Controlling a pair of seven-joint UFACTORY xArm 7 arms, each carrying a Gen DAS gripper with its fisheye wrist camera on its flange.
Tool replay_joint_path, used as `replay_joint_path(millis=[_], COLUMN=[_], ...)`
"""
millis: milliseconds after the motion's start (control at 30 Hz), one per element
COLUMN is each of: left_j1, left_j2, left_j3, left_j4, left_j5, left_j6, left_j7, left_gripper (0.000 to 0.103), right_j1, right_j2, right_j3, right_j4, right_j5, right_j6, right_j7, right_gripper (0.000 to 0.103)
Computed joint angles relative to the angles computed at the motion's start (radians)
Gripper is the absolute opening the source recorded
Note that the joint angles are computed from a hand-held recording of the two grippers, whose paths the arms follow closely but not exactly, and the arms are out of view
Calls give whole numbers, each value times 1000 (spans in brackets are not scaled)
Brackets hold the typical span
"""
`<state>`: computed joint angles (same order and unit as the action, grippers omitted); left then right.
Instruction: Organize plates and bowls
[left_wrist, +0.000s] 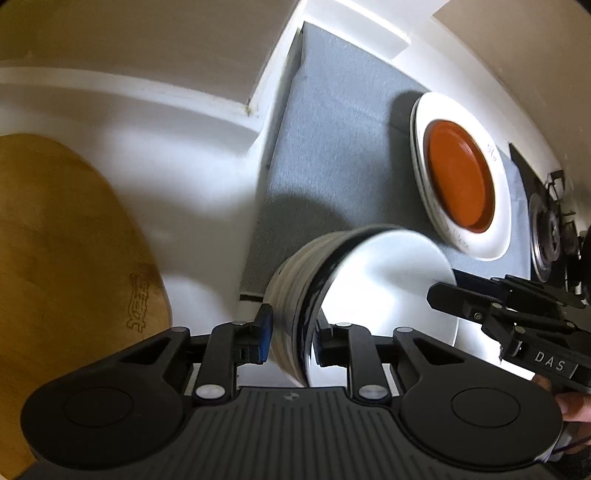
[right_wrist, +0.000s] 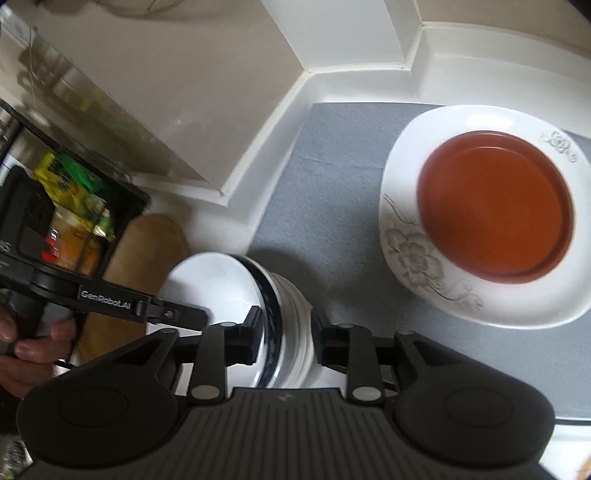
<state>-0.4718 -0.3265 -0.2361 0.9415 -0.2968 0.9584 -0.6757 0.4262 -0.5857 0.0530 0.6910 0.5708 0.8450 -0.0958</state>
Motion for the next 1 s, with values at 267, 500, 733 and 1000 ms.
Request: replay_joint_path(millis=[267,500,733,1000], left_j1=[-19,-35,-46,-50], left_j2=[39,41,40,30], left_j3=[6,8,6,22], left_j4=[-8,-53,-59,-99], left_j5=[-65,-129,-146,-210], left_j6=[2,-65,-89,-134], left_j7=[-7,4,19,19], left_gripper=[51,71,66,72], right_j1=[13,4,-4,1], right_j2=[9,14,-23,12], right_j3=[12,-21,-44,-53], right_j4=[-32,-70,-129,-161], right_j5=[43,127,207,344], right_j6=[16,61,31,-3], right_j7=[64,115,111,72], right_gripper=[61,75,75,64])
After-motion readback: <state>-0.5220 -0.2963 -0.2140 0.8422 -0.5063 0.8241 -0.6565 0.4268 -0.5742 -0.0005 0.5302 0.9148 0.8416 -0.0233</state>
